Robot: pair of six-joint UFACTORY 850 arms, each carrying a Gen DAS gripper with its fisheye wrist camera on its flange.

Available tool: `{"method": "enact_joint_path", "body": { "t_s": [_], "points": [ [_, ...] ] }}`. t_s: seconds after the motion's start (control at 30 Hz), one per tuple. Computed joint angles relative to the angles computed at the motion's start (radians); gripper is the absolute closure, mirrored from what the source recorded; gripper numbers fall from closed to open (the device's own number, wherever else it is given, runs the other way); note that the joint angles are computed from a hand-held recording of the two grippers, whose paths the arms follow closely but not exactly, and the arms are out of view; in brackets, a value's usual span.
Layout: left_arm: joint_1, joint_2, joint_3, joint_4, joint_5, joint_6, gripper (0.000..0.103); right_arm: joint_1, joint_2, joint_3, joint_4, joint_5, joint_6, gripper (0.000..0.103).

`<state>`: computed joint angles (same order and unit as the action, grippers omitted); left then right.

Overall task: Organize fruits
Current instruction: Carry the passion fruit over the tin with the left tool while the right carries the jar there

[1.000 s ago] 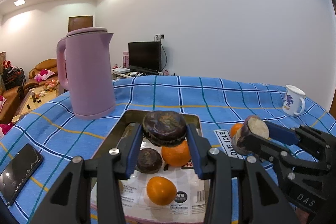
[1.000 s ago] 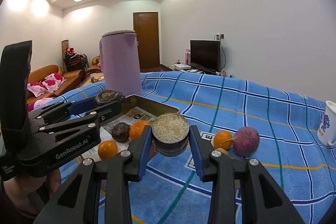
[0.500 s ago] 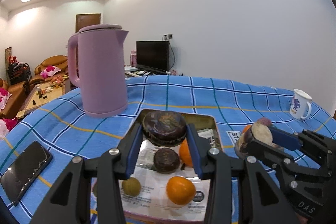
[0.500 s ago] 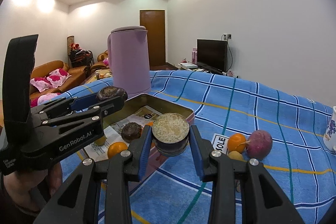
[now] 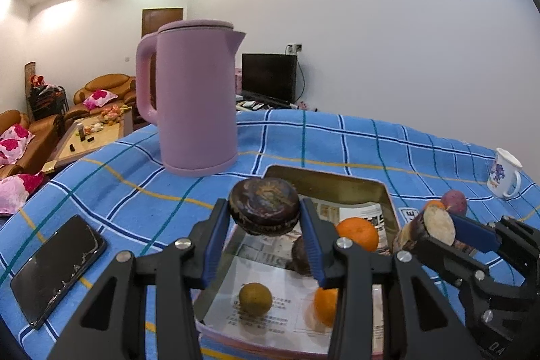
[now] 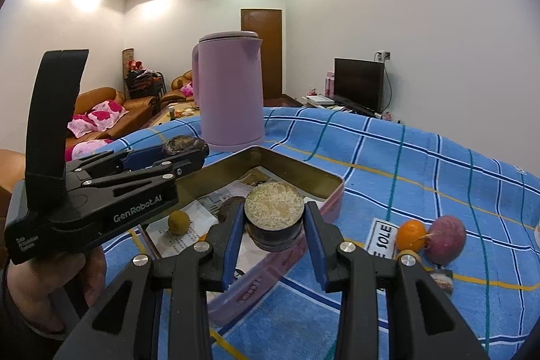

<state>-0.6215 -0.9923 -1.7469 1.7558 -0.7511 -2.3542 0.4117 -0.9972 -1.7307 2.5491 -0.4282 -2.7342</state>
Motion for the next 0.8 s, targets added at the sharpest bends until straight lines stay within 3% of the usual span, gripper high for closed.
{"method": "enact_joint_path", "body": {
  "t_s": [0.3,0.8],
  "points": [
    [0.012,-0.002,-0.009,-0.063,0.027,0.051,0.059,0.009,-0.027,-0.05,-0.139,0.03,0.118,0.065],
    [0.027,-0.009,-0.027,-0.11,0.093,0.106,0.059,0.011,-0.069,-0.141,-0.482,0.094,0.46,0.065]
  ]
}}
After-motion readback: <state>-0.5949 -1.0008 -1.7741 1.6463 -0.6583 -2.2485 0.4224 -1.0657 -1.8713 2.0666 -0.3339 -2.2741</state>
